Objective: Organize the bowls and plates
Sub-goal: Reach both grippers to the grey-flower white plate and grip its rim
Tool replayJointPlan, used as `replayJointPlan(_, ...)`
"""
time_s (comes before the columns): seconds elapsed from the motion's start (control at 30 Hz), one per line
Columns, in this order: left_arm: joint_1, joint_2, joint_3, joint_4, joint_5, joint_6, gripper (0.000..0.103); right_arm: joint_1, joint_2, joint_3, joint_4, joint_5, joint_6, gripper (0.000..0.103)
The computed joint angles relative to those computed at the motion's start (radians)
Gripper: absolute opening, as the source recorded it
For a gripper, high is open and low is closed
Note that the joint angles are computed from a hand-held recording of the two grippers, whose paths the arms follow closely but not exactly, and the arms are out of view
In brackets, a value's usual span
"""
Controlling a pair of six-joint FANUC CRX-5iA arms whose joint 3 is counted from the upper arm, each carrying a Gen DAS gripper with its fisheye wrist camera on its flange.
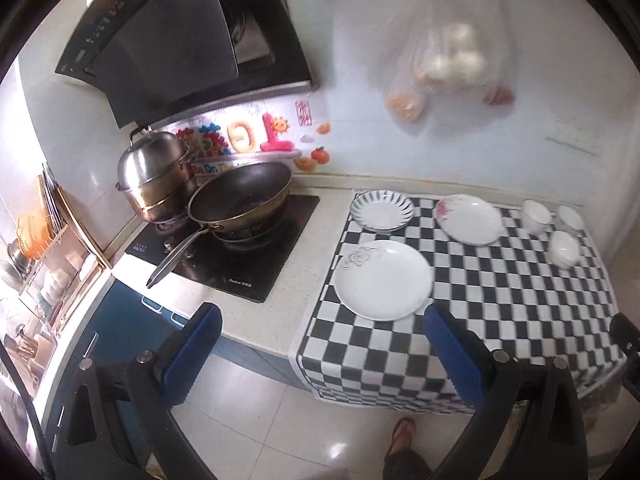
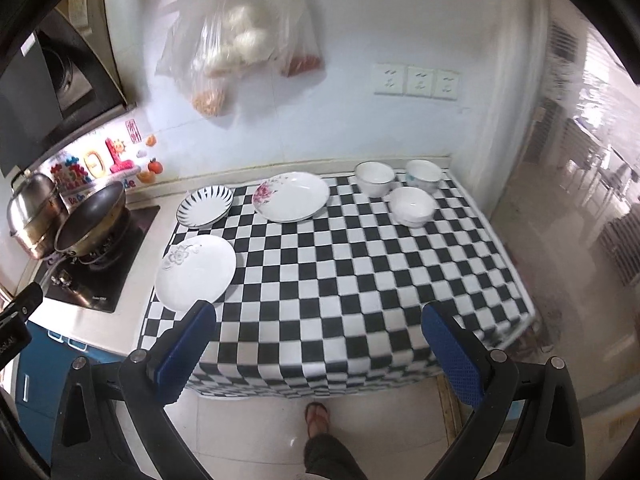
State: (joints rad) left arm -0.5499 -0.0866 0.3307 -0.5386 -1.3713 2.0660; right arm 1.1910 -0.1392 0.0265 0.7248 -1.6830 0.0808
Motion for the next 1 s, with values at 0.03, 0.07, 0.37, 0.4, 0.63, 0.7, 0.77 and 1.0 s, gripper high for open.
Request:
replayJointPlan(0.03, 0.011, 0.015, 0.003, 0.000, 0.011, 0.000, 0.103, -0.050, 0.015, -0.006, -0.012, 0.062, 0.033, 0.103)
replayJointPlan(0.07, 0.028, 0.036, 0.007, 0.008, 0.029, -0.004, 0.103, -0.083, 0.029, -0.003, -0.026, 0.101, 0.057, 0.103)
replayJointPlan(0.37, 0.200, 0.339, 0.146, 0.215, 0.066, -0.162, 0.102, -0.466, 0.313, 0.191, -0.401, 0.471, 0.505, 0.103)
replayJointPlan(0.4, 0.216, 0.373, 0.167, 0.241, 0.057, -0.174, 0.101, -0.488, 0.340, 0.216, -0.440, 0.482, 0.541, 0.103)
replayJointPlan(0.63, 0.333, 0.627, 0.341, 0.425, -0.033, -0.218, 0.081, -0.612, 0.625, 0.491, -0.666, 0.460, 0.804, 0.103)
replayJointPlan(0.7, 0.358, 0.683, 0.383, 0.464, -0.056, -0.233, 0.076, -0.626, 0.687, 0.557, -0.701, 0.434, 0.846, 0.103)
replayJointPlan(0.77, 0.376, 0.731, 0.421, 0.491, -0.076, -0.243, 0.072, -0.645, 0.759, 0.643, -0.756, 0.401, 0.889, 0.103)
replayJointPlan(1.0, 0.431, 0.862, 0.507, 0.610, -0.144, -0.302, 0.067, -0.682, 0.898, 0.821, -0.885, 0.302, 0.884, 0.101)
